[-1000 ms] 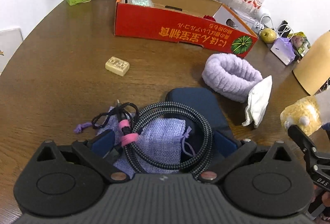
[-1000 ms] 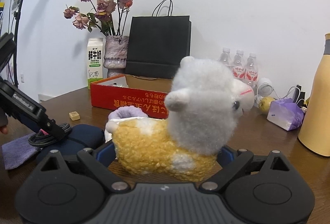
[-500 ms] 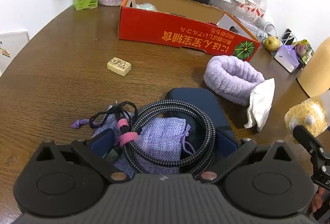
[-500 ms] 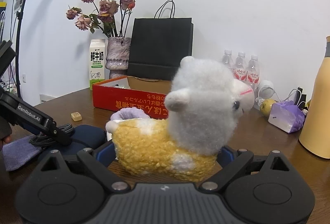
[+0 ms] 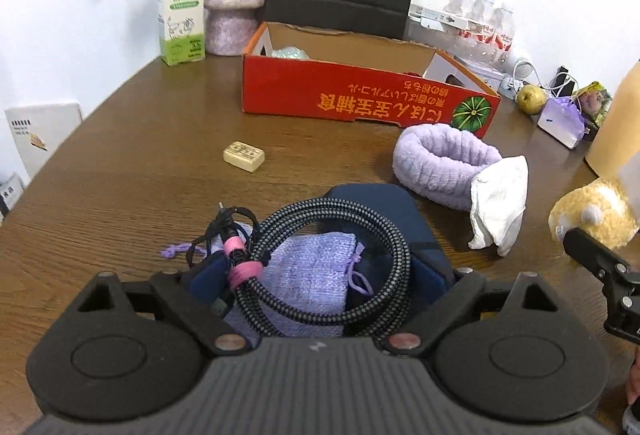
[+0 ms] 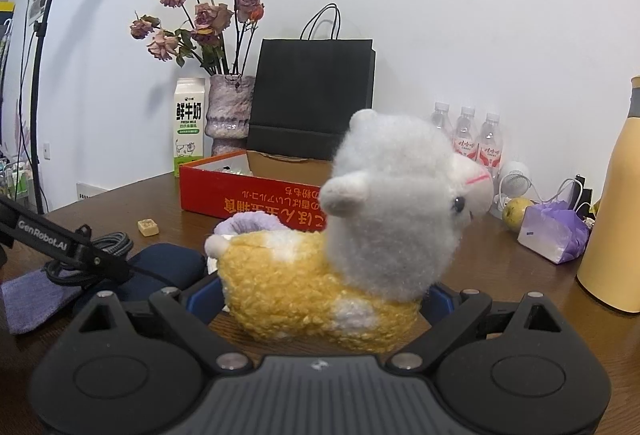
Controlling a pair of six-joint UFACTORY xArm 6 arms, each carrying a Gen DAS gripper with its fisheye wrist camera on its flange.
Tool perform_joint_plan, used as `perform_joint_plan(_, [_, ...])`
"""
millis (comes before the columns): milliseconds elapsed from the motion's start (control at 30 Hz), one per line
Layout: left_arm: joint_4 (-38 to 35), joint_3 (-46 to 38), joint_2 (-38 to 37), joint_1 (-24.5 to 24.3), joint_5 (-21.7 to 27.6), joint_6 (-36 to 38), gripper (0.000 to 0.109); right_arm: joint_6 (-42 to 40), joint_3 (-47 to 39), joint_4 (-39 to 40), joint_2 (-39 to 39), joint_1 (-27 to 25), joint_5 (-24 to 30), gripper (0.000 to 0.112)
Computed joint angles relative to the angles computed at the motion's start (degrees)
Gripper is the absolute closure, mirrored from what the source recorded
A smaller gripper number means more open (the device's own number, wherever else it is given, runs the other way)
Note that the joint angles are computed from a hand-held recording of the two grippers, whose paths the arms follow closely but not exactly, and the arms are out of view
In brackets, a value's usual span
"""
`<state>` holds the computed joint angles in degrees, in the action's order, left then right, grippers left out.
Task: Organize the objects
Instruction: 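Close the left gripper on the braided cable and lift it, then carry the cable and alpaca with both grippers toward the cardboard box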
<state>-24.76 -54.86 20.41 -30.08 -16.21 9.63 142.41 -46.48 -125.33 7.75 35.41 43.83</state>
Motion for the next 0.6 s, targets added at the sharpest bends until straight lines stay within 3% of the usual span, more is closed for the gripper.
perform_joint_plan(67, [-0.2, 0.7, -0.5, 0.0, -0.7, -0.1, 0.014, 0.0, 0.2, -0.1, -0.1, 0.1, 0.2, 0.016])
perform_joint_plan(300, [-11.5, 1.6, -1.5, -3.0, -5.9, 9.7, 0.014, -0.4, 0.3, -0.1, -0.2, 0.3, 0.8, 0.016])
perform_joint_plan(600, [-12.6, 2.4, -1.9, -5.2, -12.8, 10.8, 0.014, 1.3, 0.1, -1.2, -1.0, 0.8, 1.0, 0.016])
